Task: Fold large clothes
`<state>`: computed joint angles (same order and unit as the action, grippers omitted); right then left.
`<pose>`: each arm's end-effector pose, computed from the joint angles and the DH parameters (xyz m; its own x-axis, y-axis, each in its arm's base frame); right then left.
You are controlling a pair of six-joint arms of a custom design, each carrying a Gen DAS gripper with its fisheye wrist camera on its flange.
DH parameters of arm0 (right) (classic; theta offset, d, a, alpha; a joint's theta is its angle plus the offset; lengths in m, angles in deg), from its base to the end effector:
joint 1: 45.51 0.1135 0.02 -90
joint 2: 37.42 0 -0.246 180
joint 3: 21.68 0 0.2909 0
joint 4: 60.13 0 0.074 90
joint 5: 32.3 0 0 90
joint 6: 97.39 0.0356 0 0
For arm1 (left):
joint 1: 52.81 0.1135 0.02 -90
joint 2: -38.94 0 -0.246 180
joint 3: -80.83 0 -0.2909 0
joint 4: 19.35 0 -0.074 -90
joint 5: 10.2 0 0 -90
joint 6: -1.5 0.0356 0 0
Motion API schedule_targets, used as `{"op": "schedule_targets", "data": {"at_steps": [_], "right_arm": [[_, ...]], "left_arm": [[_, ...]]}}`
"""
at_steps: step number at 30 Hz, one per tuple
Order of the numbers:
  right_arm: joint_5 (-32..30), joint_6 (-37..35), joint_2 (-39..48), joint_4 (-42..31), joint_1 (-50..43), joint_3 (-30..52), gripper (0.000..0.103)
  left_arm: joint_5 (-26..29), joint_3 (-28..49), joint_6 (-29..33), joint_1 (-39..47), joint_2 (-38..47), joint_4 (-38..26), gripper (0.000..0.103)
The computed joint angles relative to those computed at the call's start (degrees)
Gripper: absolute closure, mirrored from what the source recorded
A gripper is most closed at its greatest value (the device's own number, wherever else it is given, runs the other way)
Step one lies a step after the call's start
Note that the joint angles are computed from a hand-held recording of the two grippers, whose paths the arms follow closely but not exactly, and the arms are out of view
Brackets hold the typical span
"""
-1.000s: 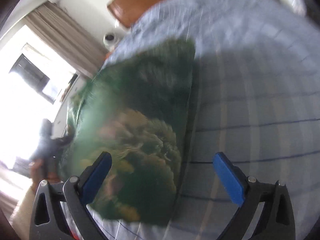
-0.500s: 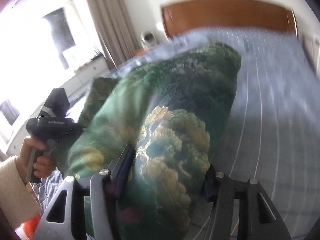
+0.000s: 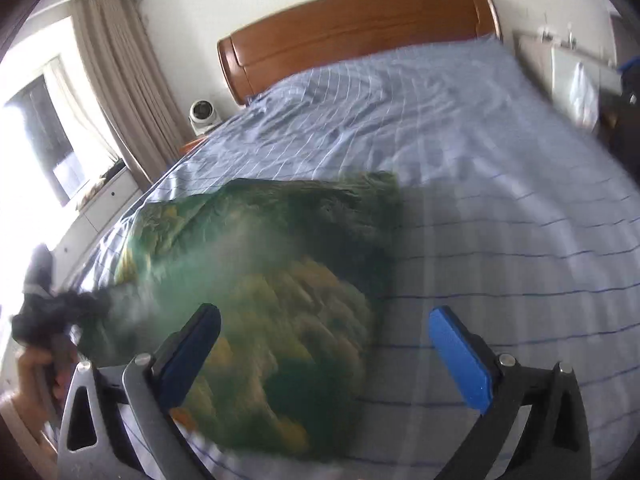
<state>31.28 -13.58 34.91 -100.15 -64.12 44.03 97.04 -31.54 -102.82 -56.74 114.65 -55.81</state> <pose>0.2960 -0.0830 0.2374 -0.6846 0.1286 -0.7175 -0.0780 0.9657 0.2476 0.3228 -0.0328 0.2352 -0.7463 -0.1855 -0.6392 0.0945 0.9211 -0.3777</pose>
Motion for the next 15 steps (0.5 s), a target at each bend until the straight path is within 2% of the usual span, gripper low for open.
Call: {"op": "schedule_targets", "data": {"at_steps": [2, 5, 7, 9, 11, 12, 14, 15], "right_arm": [[2.1, -5.7, -8.2, -2.4, -1.3, -4.5, 0.000], [3.8, -11.4, -19.5, -6.6, -2.0, -9.2, 0.000], [3.9, -14.3, -28.3, -12.2, -3.5, -12.2, 0.000], [2.3, -16.3, -36.3, -18.1, -5.9, -13.5, 0.000], [-1.8, -20.2, -45.7, -26.8, -11.8, -14.1, 0.000], [-2.1, -20.5, -48.3, -28.8, -12.7, -14.1, 0.000], [-5.9, -24.4, -52.6, -35.8, -18.5, -12.1, 0.000], [-7.4, -25.6, -53.6, -38.3, -20.4, -11.0, 0.000]], "left_arm": [[-7.4, -4.1, 3.2, -3.4, -9.6, -1.8, 0.004], [-27.3, -8.0, 7.0, -15.9, -24.8, -7.8, 0.000], [-35.2, -8.3, 7.0, -21.9, -29.9, -12.0, 0.000], [-36.3, -6.6, 7.3, -22.9, -29.5, -13.2, 0.000], [-36.7, -5.8, 4.3, -25.9, -31.0, -17.2, 0.000], [-36.2, -5.0, 3.8, -25.0, -29.0, -16.4, 0.000], [-40.0, -5.0, -0.6, -29.6, -31.0, -20.6, 0.000], [-44.3, -5.0, -3.0, -33.4, -32.3, -22.9, 0.000]]}}
